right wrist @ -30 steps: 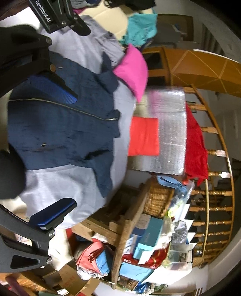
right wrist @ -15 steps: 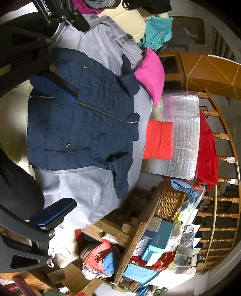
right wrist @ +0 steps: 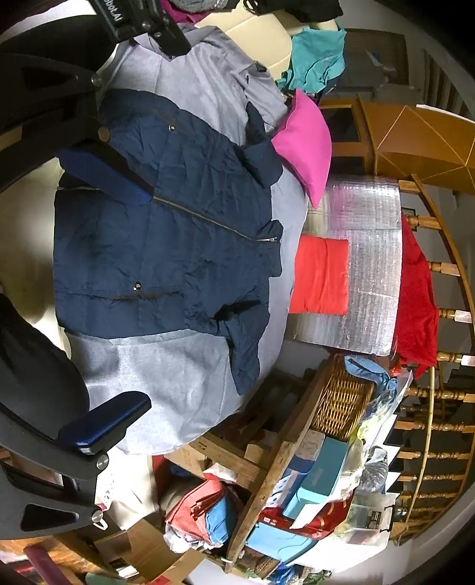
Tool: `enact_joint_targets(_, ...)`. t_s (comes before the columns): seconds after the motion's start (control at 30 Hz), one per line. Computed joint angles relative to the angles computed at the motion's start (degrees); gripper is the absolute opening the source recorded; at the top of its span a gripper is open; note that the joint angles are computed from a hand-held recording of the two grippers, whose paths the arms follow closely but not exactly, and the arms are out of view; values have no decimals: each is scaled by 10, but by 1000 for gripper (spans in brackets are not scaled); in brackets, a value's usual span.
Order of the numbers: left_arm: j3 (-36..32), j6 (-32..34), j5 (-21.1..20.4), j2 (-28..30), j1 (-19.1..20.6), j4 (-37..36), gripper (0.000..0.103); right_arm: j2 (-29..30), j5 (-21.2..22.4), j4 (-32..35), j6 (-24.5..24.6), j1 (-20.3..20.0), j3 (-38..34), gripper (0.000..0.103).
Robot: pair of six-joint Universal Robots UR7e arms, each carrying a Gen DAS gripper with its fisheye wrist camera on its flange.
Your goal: Fold large clothes
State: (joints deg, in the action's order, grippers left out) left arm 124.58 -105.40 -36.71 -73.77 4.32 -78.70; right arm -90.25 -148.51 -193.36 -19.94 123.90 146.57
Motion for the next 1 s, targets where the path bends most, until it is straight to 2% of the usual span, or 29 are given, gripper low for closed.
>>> enact_joint_targets(0.13, -4, 41, 10, -4, 29, -41, 103, 16, 7, -21, -17, -14, -14, 103)
enact_joint_targets(0.3, -14, 122, 21, 2, 87, -128, 103, 53, 23, -60, -43, -43, -37, 103)
enact_joint_targets(0.37, -23, 133, 38, 11, 109, -142, 103, 71, 36, -75, -54, -62, -49, 103)
enact_joint_targets(0.5, -50, 148, 100, 44, 152, -138, 103, 99, 70, -93, -66, -106, -73, 103)
enact_joint_targets(0.57, -54, 190, 140, 64, 182, -186, 103, 117, 83, -123, -83, -128, -86, 103)
enact_joint_targets(0.63, -57, 290, 149, 92, 221, -306, 103, 122, 107, -121, -82, -159, -102, 103)
enact_joint_targets(0.7, -77, 400, 110, 127, 270, -426, 103, 120, 152, -104, -68, -204, -127, 103)
enact_joint_targets(0.77, -111, 480, 65, 168, 323, -496, 103, 123, 183, -93, -58, -241, -154, 103)
enact_joint_targets(0.8, -129, 489, 62, 185, 340, -495, 103, 124, 203, -73, -45, -262, -174, 103)
enact_joint_targets(0.9, -168, 498, 92, 230, 372, -505, 103, 130, 270, -20, -12, -320, -231, 103)
enact_joint_targets(1.0, -192, 537, 108, 258, 392, -556, 103, 149, 348, 53, 38, -377, -305, 103)
